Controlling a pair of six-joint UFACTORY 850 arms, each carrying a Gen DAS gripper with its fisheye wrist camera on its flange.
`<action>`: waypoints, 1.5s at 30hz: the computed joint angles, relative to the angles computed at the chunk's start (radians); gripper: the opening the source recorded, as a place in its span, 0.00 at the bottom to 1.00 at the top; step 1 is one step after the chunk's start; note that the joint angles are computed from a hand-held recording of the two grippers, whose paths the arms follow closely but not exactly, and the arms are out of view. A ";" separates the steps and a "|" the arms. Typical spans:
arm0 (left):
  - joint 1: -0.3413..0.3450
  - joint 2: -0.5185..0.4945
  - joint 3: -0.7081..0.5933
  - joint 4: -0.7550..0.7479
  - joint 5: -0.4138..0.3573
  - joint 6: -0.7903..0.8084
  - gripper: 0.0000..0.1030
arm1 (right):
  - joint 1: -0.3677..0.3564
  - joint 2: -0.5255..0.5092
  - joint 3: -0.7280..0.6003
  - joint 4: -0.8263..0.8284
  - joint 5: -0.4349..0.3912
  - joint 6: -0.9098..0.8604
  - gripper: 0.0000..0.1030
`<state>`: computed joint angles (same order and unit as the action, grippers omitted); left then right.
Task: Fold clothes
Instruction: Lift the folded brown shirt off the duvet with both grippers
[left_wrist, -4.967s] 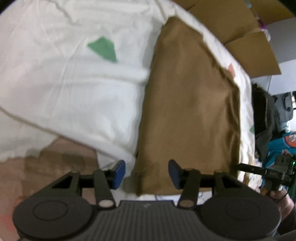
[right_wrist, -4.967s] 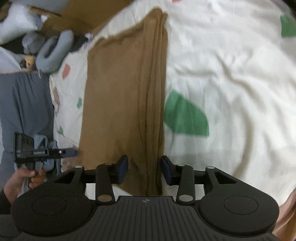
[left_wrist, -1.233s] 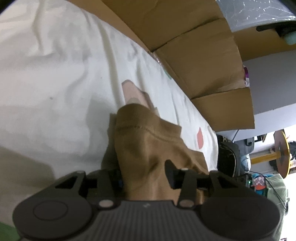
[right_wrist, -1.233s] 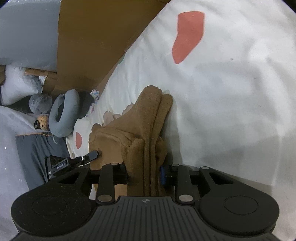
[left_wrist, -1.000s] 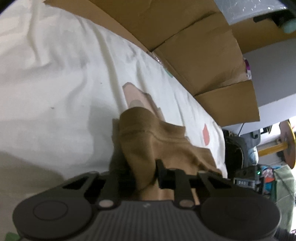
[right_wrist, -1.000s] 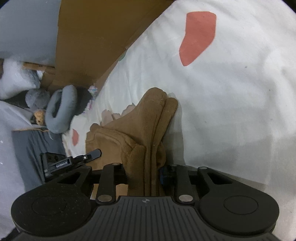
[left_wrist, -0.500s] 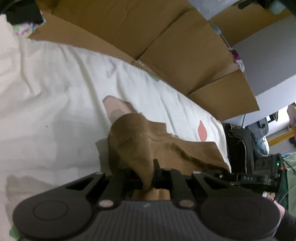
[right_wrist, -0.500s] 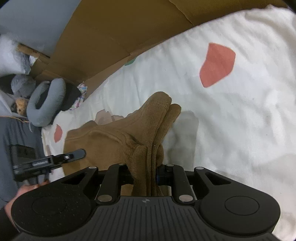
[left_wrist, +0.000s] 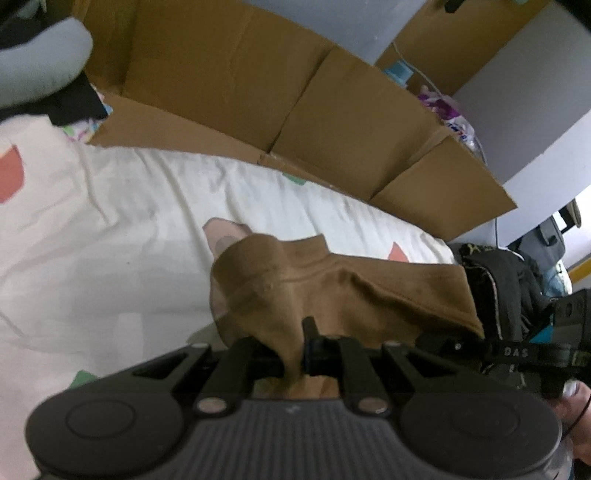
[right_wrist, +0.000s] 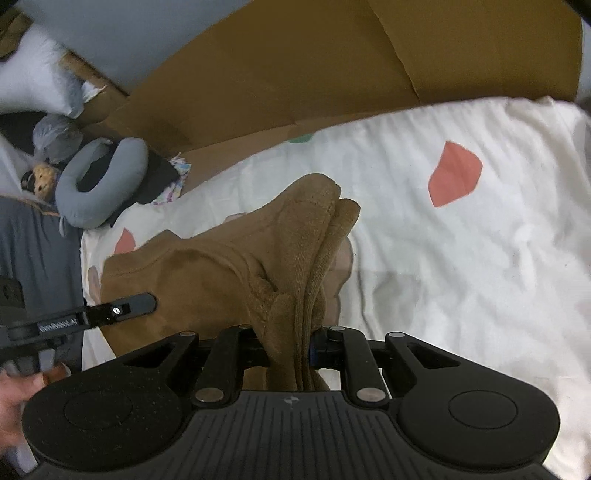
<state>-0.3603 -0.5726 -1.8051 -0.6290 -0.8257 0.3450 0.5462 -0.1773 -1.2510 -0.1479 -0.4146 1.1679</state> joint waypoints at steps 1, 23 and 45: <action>-0.002 0.010 -0.001 0.020 -0.001 -0.022 0.08 | 0.004 0.000 -0.012 0.013 -0.015 -0.026 0.14; -0.055 0.239 -0.059 0.213 -0.028 -0.255 0.08 | 0.122 0.093 -0.275 -0.216 -0.256 -0.002 0.13; -0.102 0.231 -0.445 0.415 -0.213 -0.472 0.07 | 0.220 -0.037 -0.817 -0.290 -0.532 -0.156 0.13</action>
